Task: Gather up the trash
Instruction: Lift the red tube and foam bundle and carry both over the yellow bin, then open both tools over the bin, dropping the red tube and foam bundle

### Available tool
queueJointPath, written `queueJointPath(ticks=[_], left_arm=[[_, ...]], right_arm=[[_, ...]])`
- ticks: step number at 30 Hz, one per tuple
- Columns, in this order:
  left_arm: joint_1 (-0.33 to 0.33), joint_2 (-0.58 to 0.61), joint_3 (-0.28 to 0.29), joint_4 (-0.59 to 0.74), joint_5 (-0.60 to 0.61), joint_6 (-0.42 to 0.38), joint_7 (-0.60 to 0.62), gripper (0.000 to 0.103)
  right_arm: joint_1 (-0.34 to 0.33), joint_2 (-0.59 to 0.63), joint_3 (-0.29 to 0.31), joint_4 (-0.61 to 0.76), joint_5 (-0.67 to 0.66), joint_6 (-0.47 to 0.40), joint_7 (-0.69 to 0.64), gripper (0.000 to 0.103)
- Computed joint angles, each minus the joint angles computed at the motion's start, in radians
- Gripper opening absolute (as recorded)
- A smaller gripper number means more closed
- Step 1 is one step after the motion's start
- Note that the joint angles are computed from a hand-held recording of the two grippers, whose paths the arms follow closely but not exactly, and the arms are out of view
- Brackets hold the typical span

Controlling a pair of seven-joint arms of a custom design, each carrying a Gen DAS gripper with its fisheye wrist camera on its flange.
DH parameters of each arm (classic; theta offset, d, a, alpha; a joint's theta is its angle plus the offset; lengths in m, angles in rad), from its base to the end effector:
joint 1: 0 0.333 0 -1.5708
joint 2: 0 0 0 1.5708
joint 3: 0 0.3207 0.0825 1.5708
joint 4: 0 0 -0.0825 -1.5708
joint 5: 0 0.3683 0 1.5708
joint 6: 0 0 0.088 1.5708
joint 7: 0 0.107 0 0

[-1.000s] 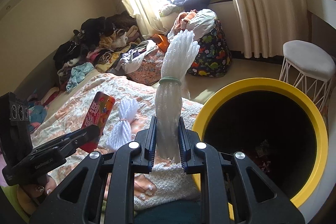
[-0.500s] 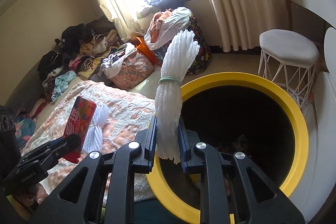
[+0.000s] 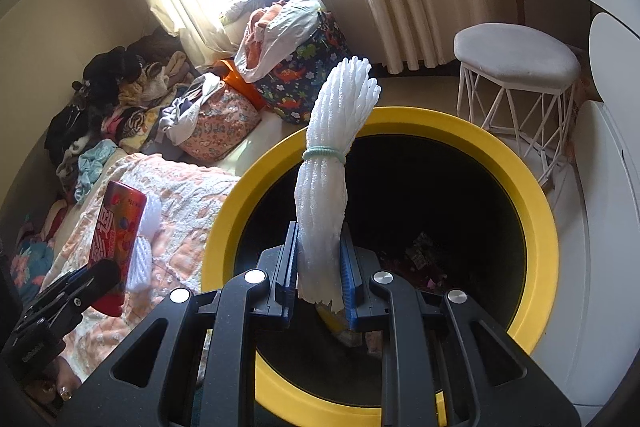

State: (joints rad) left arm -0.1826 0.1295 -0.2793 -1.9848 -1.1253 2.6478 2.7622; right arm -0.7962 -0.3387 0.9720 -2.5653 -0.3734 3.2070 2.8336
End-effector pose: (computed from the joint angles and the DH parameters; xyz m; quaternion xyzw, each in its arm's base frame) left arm 0.5530 -0.2416 0.4621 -0.3567 0.8237 -0.4387 0.0431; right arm 0.4536 0.1329 0.4328 -0.4210 0.8058 -0.2171 0.3555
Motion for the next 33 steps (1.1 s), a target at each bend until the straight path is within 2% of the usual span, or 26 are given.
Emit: queueJointPath(ticks=[5,16,28,31,33], left_arm=[[-0.011,0.023,-0.011,0.019,0.029,0.006,-0.014,0.024],[-0.024,0.088,-0.048,0.069,0.128,0.019,-0.079,0.024],[-0.027,0.163,-0.092,0.134,0.256,0.033,-0.190,0.024],[-0.024,0.178,-0.100,0.151,0.278,0.029,-0.214,0.024],[-0.023,0.188,-0.103,0.162,0.293,0.025,-0.236,0.024]], right_arm=[[0.056,0.038,-0.062,-0.007,-0.013,-0.028,0.012,0.018],[0.153,0.059,-0.193,-0.037,-0.080,-0.021,0.083,0.020],[0.195,0.051,-0.246,-0.056,-0.079,-0.012,0.099,0.020],[0.234,0.061,-0.284,-0.055,-0.069,-0.016,0.072,0.020],[0.297,0.074,-0.344,-0.057,-0.057,-0.021,0.046,0.024]])
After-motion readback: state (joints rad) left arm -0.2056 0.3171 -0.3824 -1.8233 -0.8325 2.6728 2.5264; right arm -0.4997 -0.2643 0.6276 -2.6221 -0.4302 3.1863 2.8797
